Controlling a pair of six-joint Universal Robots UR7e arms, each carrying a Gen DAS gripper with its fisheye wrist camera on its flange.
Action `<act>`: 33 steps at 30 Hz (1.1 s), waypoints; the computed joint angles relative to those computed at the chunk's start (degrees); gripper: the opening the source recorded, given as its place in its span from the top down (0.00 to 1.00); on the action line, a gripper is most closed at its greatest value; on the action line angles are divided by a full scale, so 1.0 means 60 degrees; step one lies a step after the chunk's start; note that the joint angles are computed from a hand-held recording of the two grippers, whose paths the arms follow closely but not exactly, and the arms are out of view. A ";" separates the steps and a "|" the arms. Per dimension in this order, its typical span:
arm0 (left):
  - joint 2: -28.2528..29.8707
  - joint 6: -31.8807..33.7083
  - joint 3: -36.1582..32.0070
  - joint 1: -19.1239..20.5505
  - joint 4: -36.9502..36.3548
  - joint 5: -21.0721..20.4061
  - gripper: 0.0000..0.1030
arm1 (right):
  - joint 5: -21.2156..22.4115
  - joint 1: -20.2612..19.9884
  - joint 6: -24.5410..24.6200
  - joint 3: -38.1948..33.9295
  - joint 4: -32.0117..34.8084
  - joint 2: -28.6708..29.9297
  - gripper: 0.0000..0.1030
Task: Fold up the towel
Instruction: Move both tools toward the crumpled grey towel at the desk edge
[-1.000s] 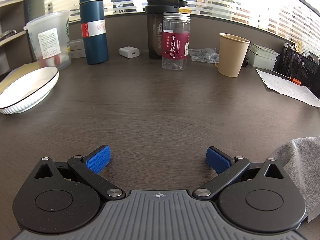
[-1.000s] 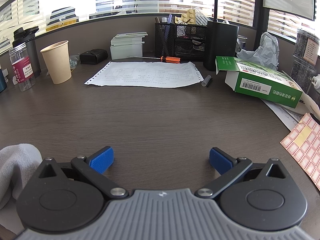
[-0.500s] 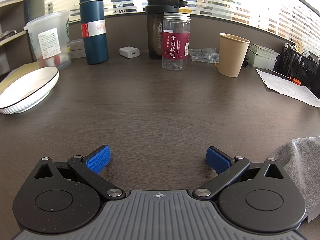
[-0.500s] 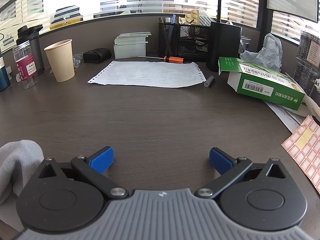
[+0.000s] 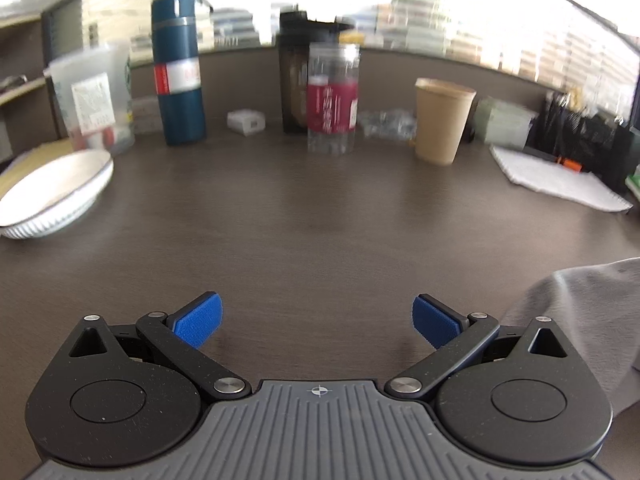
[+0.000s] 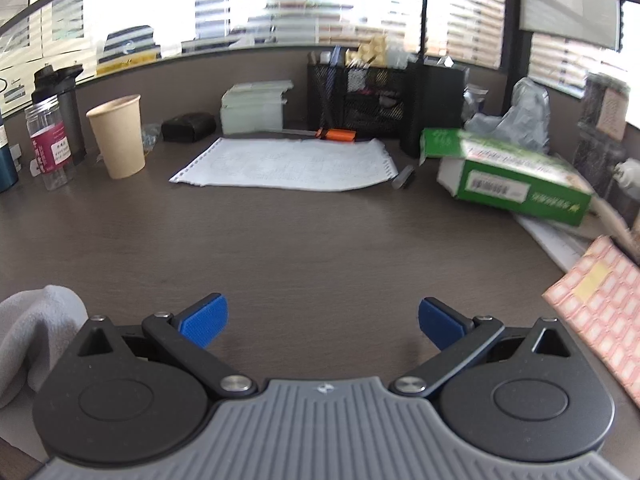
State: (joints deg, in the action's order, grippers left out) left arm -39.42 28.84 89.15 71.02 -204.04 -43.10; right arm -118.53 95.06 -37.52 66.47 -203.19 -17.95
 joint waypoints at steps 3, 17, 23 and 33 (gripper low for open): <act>-0.0031 0.0343 0.0333 -0.0107 -0.0696 -0.0106 0.00 | 0.0222 0.0017 -0.0003 0.0371 -0.0425 -0.0213 0.00; -0.0482 0.0725 0.1486 -0.0568 -0.2335 -0.0201 0.02 | 0.2082 0.0358 -0.0302 0.2475 -0.1048 -0.1054 0.00; -0.0803 0.0504 0.1890 -0.0591 -0.2744 0.0026 0.06 | 0.3193 0.0688 -0.1226 0.3187 -0.0707 -0.1050 0.09; -0.1146 0.0351 0.2300 -0.0489 -0.3234 0.0052 0.25 | 0.3115 0.1117 -0.1971 0.2770 0.0912 -0.0438 0.38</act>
State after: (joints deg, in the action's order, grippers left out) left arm -46.30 30.95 102.95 68.08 -223.45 -42.78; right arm -99.84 101.76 -49.35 83.09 -197.72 -20.58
